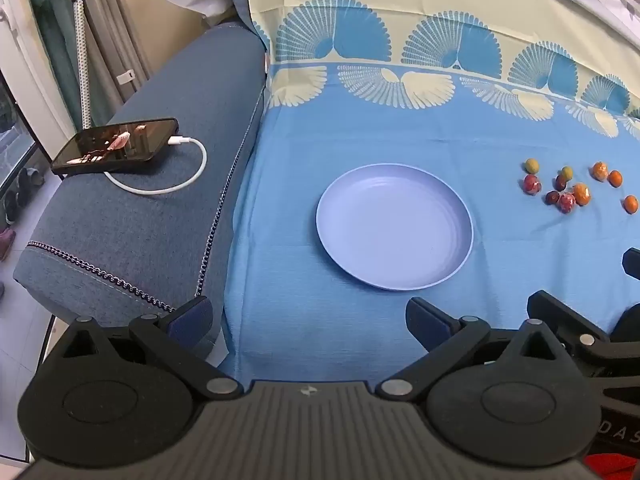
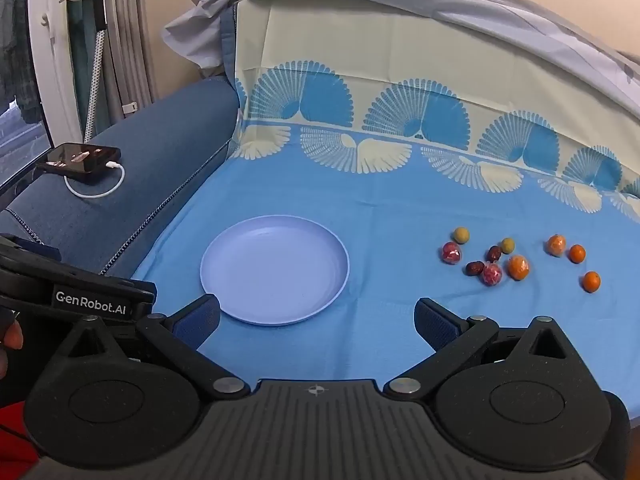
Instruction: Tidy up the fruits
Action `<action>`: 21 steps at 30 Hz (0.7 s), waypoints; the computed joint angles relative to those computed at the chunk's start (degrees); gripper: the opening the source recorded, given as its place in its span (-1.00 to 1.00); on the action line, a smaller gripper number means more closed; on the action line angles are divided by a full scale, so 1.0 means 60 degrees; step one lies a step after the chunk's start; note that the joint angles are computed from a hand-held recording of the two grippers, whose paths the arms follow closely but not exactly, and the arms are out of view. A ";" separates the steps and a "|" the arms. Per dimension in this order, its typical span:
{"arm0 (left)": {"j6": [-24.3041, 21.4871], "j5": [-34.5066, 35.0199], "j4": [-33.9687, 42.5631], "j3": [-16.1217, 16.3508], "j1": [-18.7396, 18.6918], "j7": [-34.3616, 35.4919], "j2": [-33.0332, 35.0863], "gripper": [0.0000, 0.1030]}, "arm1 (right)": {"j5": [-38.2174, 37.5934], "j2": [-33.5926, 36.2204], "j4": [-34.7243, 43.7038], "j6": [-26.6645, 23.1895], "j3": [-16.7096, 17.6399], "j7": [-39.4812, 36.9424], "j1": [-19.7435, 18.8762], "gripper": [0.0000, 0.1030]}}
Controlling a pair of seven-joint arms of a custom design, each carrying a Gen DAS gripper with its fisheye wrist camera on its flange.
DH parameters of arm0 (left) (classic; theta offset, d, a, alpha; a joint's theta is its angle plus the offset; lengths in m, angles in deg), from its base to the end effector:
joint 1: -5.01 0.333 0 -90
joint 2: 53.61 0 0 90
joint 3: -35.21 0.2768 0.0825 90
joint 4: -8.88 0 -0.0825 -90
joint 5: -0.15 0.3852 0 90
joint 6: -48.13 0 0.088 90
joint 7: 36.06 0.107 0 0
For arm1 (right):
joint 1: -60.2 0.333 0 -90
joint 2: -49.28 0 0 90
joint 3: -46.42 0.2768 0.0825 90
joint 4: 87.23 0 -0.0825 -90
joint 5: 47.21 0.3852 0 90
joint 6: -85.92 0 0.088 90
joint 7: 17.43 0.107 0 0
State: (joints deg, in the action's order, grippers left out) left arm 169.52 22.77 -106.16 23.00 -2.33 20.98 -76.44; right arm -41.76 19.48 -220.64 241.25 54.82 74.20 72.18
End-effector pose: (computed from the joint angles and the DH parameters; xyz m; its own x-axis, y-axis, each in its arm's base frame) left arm 0.4604 -0.1630 0.6371 0.1580 -0.9752 -0.1550 -0.7963 -0.0330 -0.6040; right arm 0.4359 0.1698 0.6037 0.2915 -0.9557 -0.0419 -0.6056 -0.1504 -0.7815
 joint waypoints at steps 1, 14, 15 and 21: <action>0.0030 0.0004 -0.0034 0.0010 -0.0002 0.0003 -0.0038 0.99 | 0.0067 0.0005 0.0027 -0.0083 -0.0054 -0.0044 0.0059 0.99; -0.0090 0.0022 0.0032 -0.0020 -0.0029 0.0032 0.0014 0.99 | 0.0194 0.0112 0.0138 -0.0116 -0.0129 -0.0223 0.0089 0.99; -0.0094 0.0022 0.0032 -0.0017 -0.0029 0.0033 0.0017 0.99 | 0.0218 0.0100 0.0151 -0.0162 -0.0167 -0.0263 0.0102 0.99; -0.0101 0.0015 0.0006 -0.0012 -0.0039 0.0028 0.0009 0.99 | 0.0242 0.0063 0.0045 -0.0048 -0.0146 -0.0296 0.0085 0.99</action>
